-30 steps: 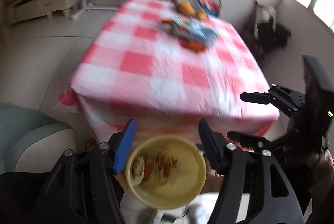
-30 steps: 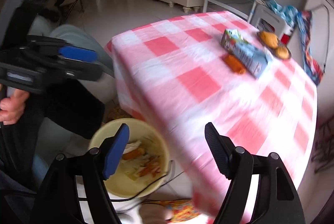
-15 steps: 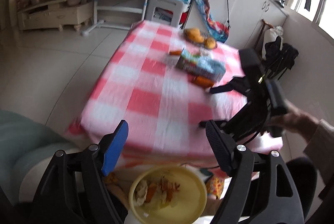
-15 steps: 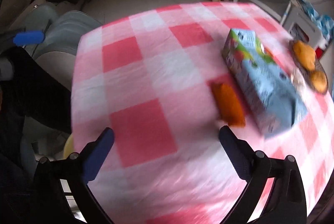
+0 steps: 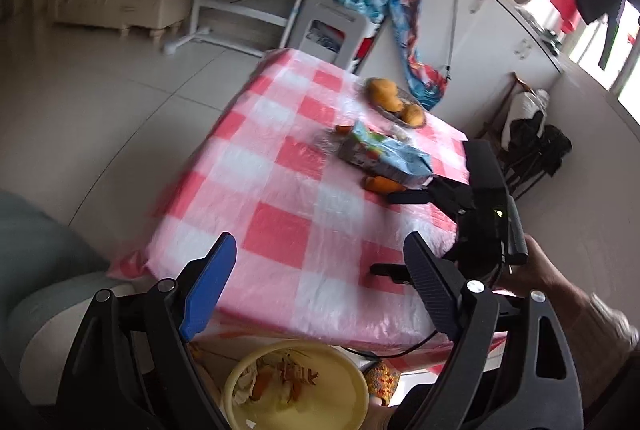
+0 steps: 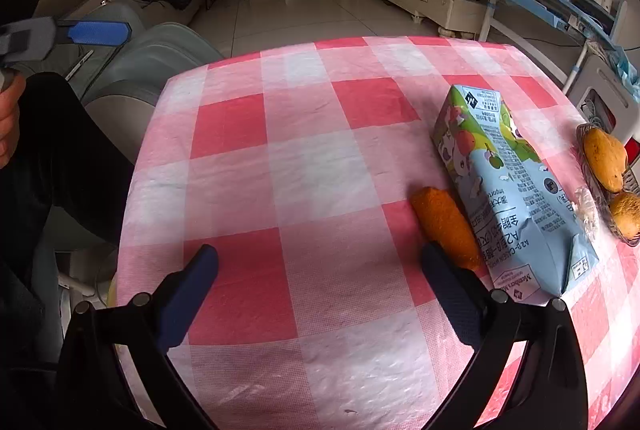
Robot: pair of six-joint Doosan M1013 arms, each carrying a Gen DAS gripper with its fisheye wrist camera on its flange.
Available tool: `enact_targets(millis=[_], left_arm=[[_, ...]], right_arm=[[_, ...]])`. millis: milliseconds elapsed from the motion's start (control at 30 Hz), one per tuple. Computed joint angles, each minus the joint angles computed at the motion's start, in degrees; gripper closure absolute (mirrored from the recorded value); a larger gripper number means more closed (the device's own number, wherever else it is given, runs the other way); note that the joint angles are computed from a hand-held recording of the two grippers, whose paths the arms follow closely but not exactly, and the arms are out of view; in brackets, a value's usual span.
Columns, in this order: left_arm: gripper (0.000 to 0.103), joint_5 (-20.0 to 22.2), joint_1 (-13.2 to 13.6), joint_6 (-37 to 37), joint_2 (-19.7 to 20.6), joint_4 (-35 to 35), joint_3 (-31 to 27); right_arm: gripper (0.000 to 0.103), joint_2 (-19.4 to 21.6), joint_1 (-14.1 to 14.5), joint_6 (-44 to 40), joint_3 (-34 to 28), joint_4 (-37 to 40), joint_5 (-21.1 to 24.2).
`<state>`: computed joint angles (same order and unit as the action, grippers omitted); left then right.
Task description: Collect trash
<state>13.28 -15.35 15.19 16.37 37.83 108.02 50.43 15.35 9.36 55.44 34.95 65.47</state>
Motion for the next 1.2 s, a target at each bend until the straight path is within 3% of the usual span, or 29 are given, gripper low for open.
enact_targets(millis=[67, 167, 333, 567, 633, 900, 1200], left_arm=[[0.021, 0.37, 0.02, -2.53, -0.04, 2.05, 0.23], [0.02, 1.04, 0.04, 0.47, 0.14, -1.26, 0.04], [0.019, 2.15, -0.33, 14.16, 0.95, -12.51, -0.79], [0.018, 3.4, -2.47, 3.64, -0.06, 4.28, -0.49], [0.018, 2.96, -2.45, 2.88, -0.32, 5.57, -0.37], [0.018, -0.38, -1.19, 12.64, -0.06, -6.55, -0.58], [0.018, -0.85, -1.21, 13.99, 0.67, -9.38, -0.81]], right_arm=[[0.006, 0.02, -0.01, 0.01, -0.03, 0.02, 0.04], [0.006, -0.02, -0.08, -0.04, -0.01, 0.02, 0.09], [0.006, 0.06, -0.02, 0.01, -0.1, 0.01, 0.06], [0.006, 0.03, -0.06, -0.03, -0.07, 0.03, 0.09], [0.006, 0.12, -0.01, 0.02, -0.17, 0.02, 0.08], [0.006, 0.15, -0.01, 0.03, -0.23, 0.02, 0.1], [0.006, 0.2, -0.01, 0.05, -0.29, 0.03, 0.12]])
